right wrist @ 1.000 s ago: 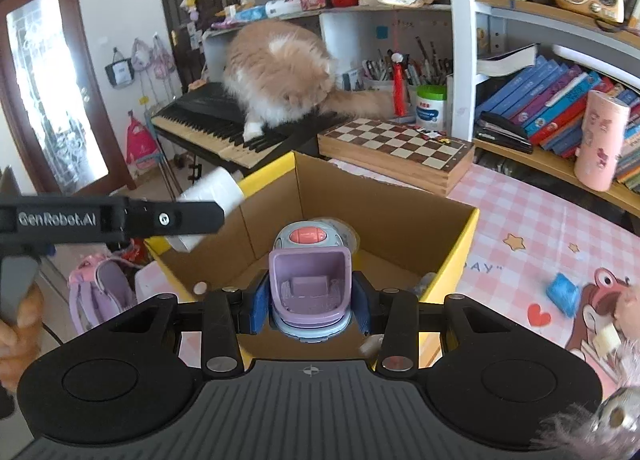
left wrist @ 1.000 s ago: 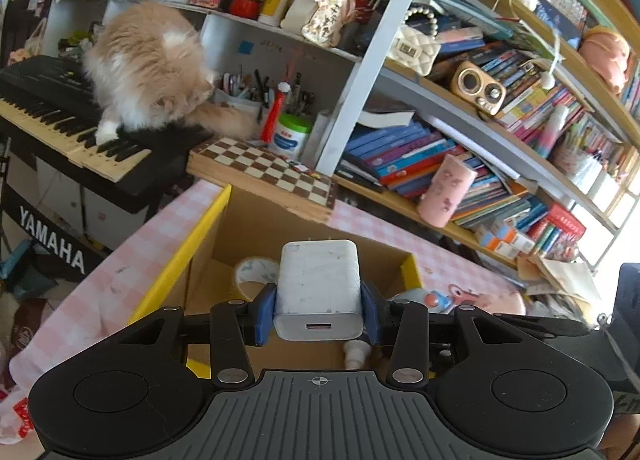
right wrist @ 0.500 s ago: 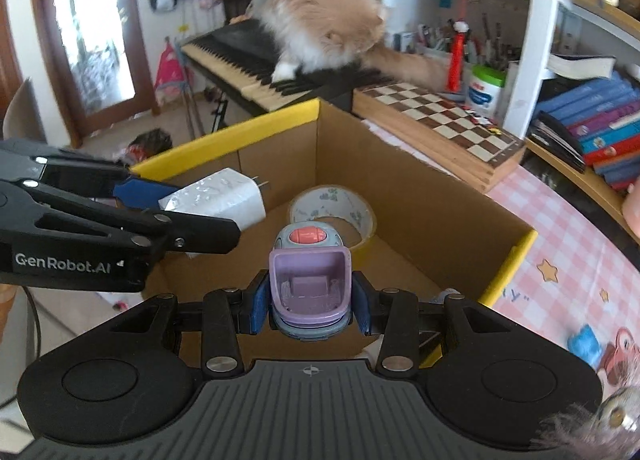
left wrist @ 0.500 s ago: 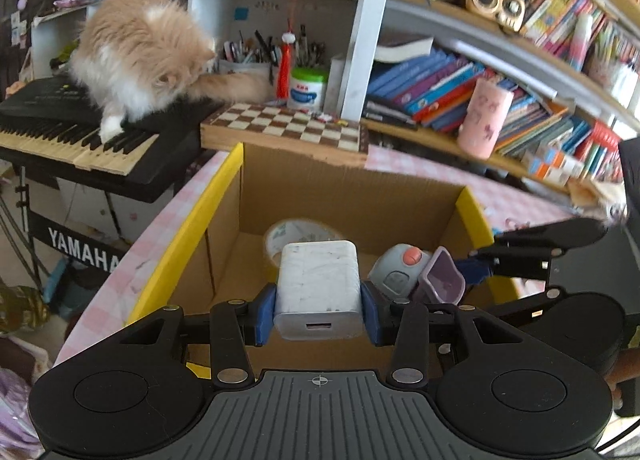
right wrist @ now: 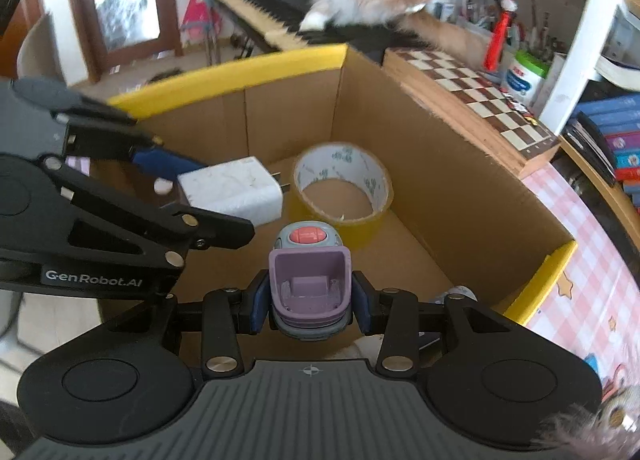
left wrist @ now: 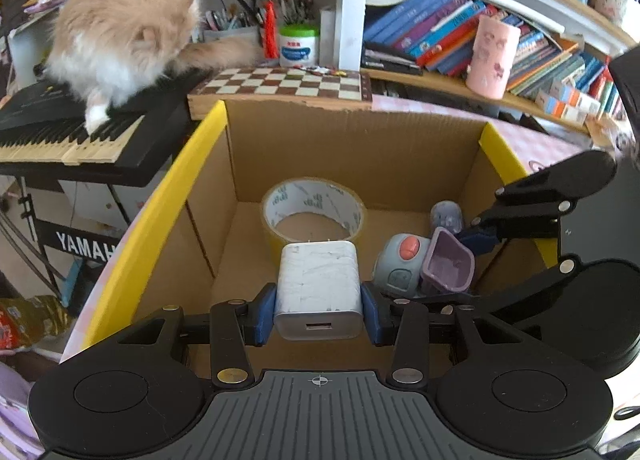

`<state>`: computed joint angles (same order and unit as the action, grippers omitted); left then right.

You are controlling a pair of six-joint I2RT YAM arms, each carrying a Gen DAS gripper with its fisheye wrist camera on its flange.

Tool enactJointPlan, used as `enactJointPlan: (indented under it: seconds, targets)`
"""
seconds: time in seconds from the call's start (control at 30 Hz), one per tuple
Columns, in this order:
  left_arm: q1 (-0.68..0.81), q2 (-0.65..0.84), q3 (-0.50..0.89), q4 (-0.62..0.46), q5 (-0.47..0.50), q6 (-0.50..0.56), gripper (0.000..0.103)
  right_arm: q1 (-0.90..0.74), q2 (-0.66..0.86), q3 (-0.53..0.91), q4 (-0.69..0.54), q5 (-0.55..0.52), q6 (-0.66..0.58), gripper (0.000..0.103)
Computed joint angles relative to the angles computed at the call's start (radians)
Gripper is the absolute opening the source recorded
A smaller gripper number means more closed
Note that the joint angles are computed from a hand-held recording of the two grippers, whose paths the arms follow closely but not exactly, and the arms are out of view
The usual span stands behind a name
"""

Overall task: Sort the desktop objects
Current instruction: 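Open the left tool over the box while the right tool releases the toy car inside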

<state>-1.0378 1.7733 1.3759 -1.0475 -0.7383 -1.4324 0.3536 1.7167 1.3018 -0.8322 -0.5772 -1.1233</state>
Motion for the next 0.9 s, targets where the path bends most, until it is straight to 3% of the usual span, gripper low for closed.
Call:
enactJointPlan:
  seconds: [0.43, 0.5, 0.57, 0.9]
  targets:
    - [0.018, 0.009, -0.008, 0.017, 0.019, 0.029, 0.042, 0.015, 0.042, 0.041, -0.036, 0.032, -0.056, 0.039]
    - [0.003, 0.012, 0.002, -0.004, -0.02, -0.002, 0.046, 0.01, 0.042, 0.041, -0.032, 0.019, -0.051, 0.04]
    - [-0.015, 0.011, 0.013, -0.036, -0.068, -0.053, 0.059, 0.0, 0.042, 0.045, -0.037, -0.004, -0.039, 0.04]
    - [-0.071, -0.012, 0.051, -0.144, -0.177, -0.179, 0.061, -0.07, -0.018, 0.038, -0.032, -0.114, 0.086, 0.047]
